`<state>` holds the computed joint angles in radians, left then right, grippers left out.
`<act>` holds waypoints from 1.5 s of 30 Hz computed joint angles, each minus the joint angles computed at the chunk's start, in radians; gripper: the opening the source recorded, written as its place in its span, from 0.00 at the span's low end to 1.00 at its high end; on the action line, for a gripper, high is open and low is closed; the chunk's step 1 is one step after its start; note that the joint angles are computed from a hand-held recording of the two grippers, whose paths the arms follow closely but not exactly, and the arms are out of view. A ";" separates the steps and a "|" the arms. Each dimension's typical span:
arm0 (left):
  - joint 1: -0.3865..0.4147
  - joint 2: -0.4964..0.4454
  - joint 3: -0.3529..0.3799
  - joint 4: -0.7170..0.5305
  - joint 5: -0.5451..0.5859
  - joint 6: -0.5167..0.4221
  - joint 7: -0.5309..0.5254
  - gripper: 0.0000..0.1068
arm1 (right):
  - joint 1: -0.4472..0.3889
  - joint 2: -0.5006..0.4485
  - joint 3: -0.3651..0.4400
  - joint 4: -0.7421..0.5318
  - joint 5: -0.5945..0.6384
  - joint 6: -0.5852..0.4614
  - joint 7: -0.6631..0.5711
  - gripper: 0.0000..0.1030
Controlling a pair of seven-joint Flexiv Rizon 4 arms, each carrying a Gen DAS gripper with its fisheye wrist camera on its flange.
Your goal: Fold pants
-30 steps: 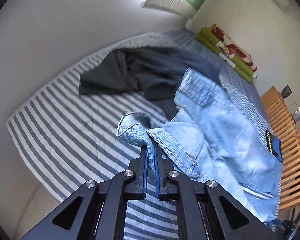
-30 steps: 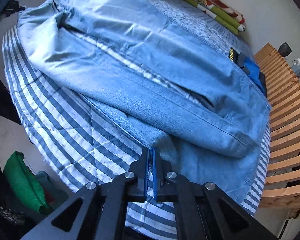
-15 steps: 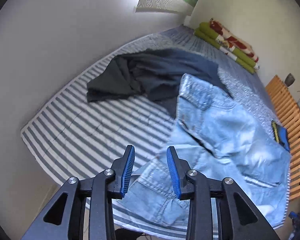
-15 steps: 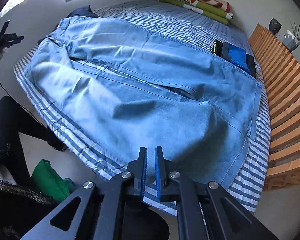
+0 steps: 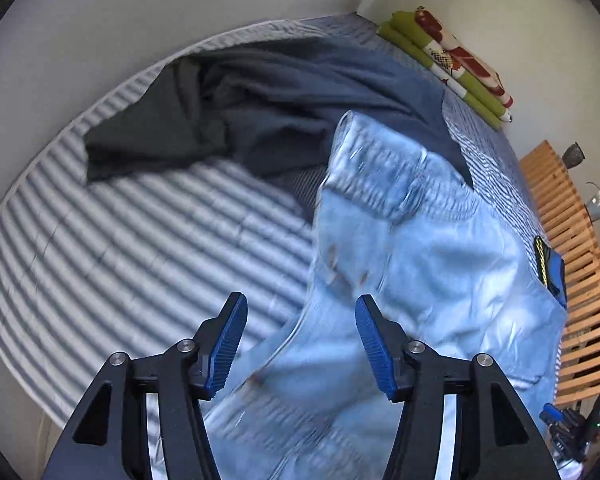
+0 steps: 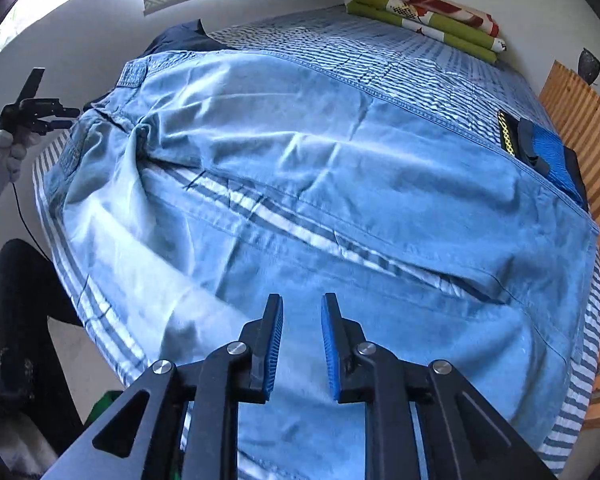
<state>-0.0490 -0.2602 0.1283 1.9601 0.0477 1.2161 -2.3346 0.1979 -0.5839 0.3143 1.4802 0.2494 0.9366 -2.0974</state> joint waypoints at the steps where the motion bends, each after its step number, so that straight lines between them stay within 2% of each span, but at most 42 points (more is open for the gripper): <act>1: -0.005 -0.021 0.002 -0.053 0.022 -0.032 0.010 0.56 | 0.018 -0.023 -0.010 -0.032 -0.013 -0.005 0.020 0.18; 3: -0.015 -0.069 0.008 -0.173 0.071 -0.102 0.046 0.56 | 0.038 -0.054 -0.020 -0.077 -0.034 0.008 0.034 0.18; 5: 0.001 -0.112 -0.007 -0.257 0.063 -0.137 0.105 0.58 | 0.041 -0.091 -0.020 -0.147 -0.046 -0.015 0.051 0.18; 8: 0.015 -0.182 -0.007 -0.373 0.045 -0.202 0.151 0.70 | 0.032 -0.137 -0.010 -0.241 -0.044 -0.085 0.066 0.19; 10: 0.019 -0.231 0.005 -0.445 0.037 -0.260 0.155 0.76 | 0.028 -0.154 -0.002 -0.274 -0.035 -0.121 0.052 0.21; 12: 0.016 -0.270 0.025 -0.494 0.043 -0.305 0.132 0.76 | 0.027 -0.166 0.004 -0.288 -0.029 -0.151 0.027 0.23; 13: 0.030 -0.282 0.015 -0.493 0.021 -0.293 0.130 0.74 | 0.027 -0.168 0.006 -0.286 -0.024 -0.162 0.015 0.26; 14: 0.047 -0.287 -0.003 -0.478 -0.011 -0.261 0.134 0.68 | 0.030 -0.171 0.005 -0.284 -0.021 -0.172 0.008 0.27; 15: 0.054 -0.289 -0.013 -0.463 -0.040 -0.233 0.145 0.40 | 0.035 -0.175 0.003 -0.279 -0.021 -0.179 0.001 0.28; 16: 0.034 -0.294 0.009 -0.481 -0.016 -0.263 0.121 0.12 | 0.040 -0.181 0.003 -0.281 -0.021 -0.191 -0.006 0.28; 20: -0.028 -0.283 0.064 -0.517 0.095 -0.280 0.098 0.12 | 0.064 -0.208 0.008 -0.299 -0.023 -0.237 -0.046 0.28; 23: -0.036 -0.237 0.075 -0.501 0.134 -0.228 0.055 0.11 | 0.091 -0.240 0.009 -0.342 -0.034 -0.311 -0.065 0.28; 25: -0.030 -0.214 0.074 -0.497 0.144 -0.205 0.049 0.11 | 0.107 -0.244 0.008 -0.340 -0.040 -0.320 -0.096 0.28; 27: -0.028 -0.208 0.073 -0.521 0.159 -0.218 0.056 0.11 | 0.131 -0.234 -0.010 -0.306 -0.063 -0.277 -0.116 0.27; 29: -0.023 -0.206 0.066 -0.542 0.166 -0.231 0.070 0.11 | 0.128 -0.232 -0.003 -0.306 -0.061 -0.289 -0.130 0.22; 30: -0.021 -0.205 0.063 -0.545 0.169 -0.228 0.071 0.11 | 0.124 -0.228 0.001 -0.304 -0.057 -0.289 -0.141 0.18; 31: -0.021 -0.206 0.062 -0.547 0.171 -0.227 0.067 0.11 | 0.119 -0.224 0.005 -0.299 -0.052 -0.288 -0.153 0.06; 32: -0.022 -0.208 0.063 -0.552 0.175 -0.239 0.066 0.12 | 0.121 -0.216 0.000 -0.284 -0.052 -0.272 -0.157 0.03; 35: -0.039 -0.213 0.069 -0.572 0.208 -0.287 0.063 0.12 | 0.128 -0.177 -0.011 -0.207 -0.059 -0.144 -0.175 0.02; 37: -0.046 -0.220 0.070 -0.580 0.230 -0.320 0.065 0.12 | 0.135 -0.164 -0.026 -0.181 -0.067 -0.040 -0.145 0.02; 39: -0.052 -0.236 0.070 -0.597 0.242 -0.355 0.053 0.14 | 0.132 -0.183 -0.038 -0.218 -0.048 0.026 -0.045 0.02; 41: -0.041 -0.238 0.058 -0.587 0.226 -0.375 0.052 0.18 | 0.158 -0.212 -0.084 -0.250 -0.073 0.091 0.091 0.02; 44: -0.040 -0.187 0.056 -0.508 0.233 -0.314 0.041 0.20 | 0.162 -0.254 -0.076 -0.330 -0.177 -0.054 0.148 0.03; 45: -0.047 -0.164 0.064 -0.476 0.252 -0.303 0.034 0.26 | 0.172 -0.247 -0.087 -0.321 -0.180 -0.054 0.148 0.03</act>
